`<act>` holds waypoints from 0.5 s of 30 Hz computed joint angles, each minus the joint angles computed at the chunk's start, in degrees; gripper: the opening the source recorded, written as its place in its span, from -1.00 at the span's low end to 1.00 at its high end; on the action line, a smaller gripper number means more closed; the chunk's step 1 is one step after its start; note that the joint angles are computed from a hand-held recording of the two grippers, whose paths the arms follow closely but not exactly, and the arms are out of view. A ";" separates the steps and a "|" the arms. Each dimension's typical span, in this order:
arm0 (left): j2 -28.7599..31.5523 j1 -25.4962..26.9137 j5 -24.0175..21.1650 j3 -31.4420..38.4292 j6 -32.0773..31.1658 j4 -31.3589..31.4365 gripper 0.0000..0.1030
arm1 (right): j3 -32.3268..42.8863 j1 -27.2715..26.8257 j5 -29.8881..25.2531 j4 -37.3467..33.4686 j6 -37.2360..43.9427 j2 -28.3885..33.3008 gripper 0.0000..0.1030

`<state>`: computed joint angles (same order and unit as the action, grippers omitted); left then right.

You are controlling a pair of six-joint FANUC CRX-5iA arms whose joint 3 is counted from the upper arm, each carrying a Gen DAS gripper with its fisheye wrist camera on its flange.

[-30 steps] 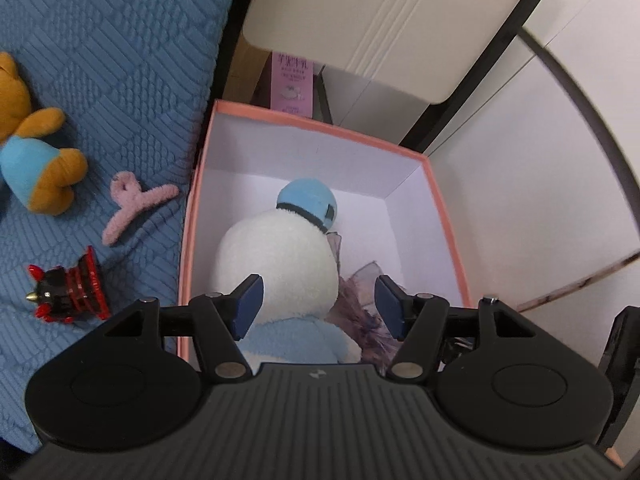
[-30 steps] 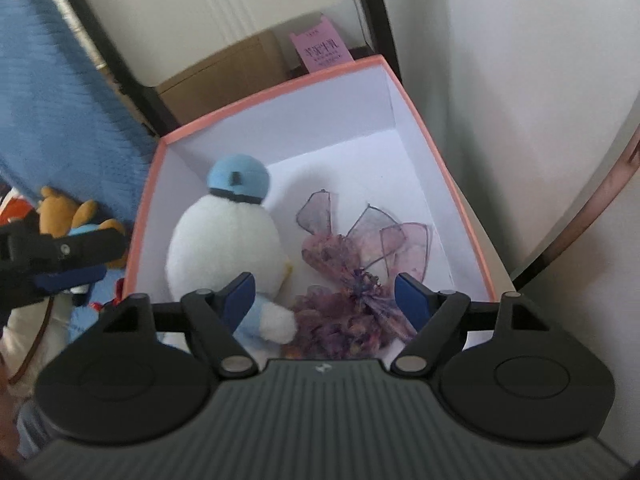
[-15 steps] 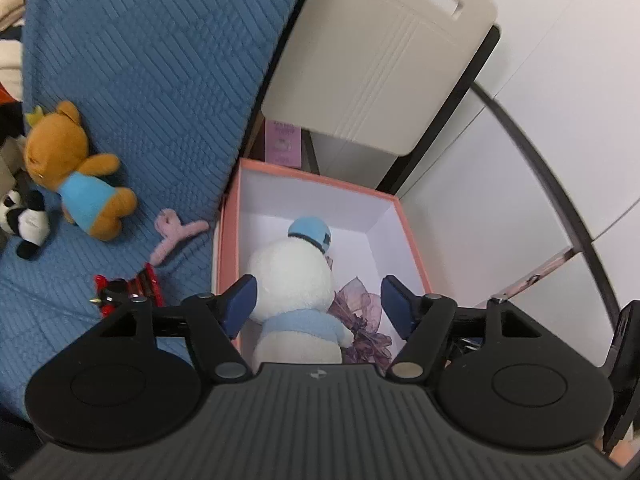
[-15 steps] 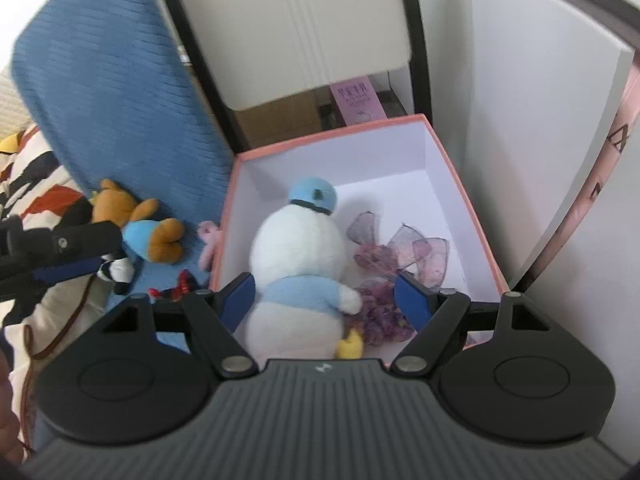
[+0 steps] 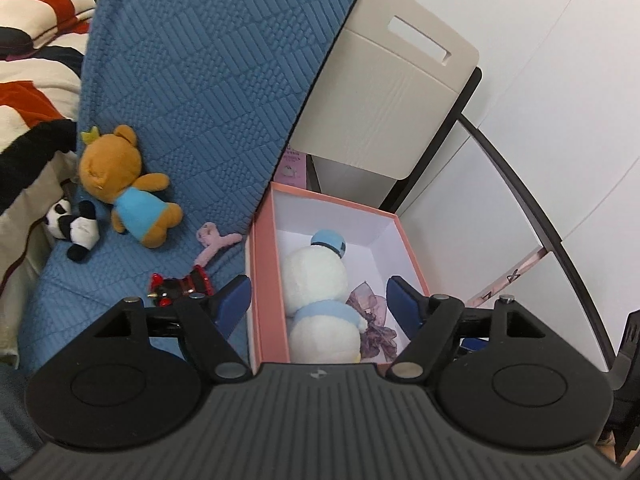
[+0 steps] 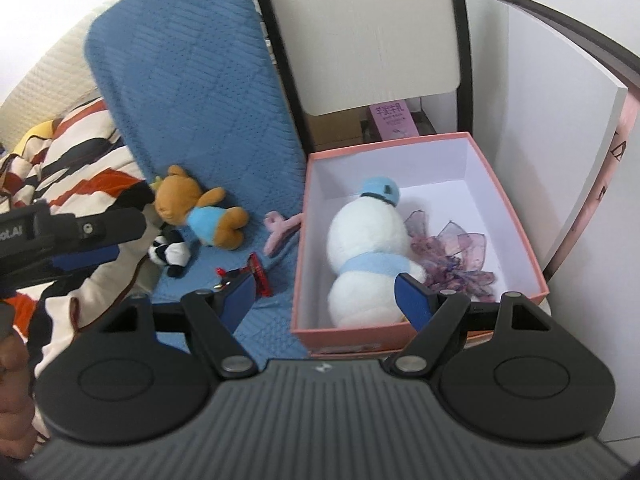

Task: Organize objects
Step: 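Withdraw both tools up and away from the pink box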

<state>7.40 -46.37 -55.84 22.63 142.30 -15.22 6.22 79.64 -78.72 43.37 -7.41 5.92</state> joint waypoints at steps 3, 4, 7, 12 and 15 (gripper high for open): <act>-2.59 -0.19 0.27 -2.72 0.28 -0.64 0.54 | 1.92 1.20 -1.06 0.36 -0.51 1.72 0.53; -3.64 -0.24 0.43 -3.85 0.50 -0.78 0.54 | 2.44 1.49 -1.23 0.43 -0.64 2.27 0.53; -6.54 -0.29 1.34 -7.13 0.80 -1.43 0.54 | 4.20 2.47 -1.46 0.73 -0.36 4.00 0.53; -10.40 -0.58 1.66 -11.52 2.55 -3.27 0.55 | 7.36 3.53 -2.20 1.08 0.72 7.03 0.53; -12.45 0.24 2.91 -14.60 2.32 -2.57 0.55 | 8.27 3.93 -1.90 1.29 0.24 8.36 0.53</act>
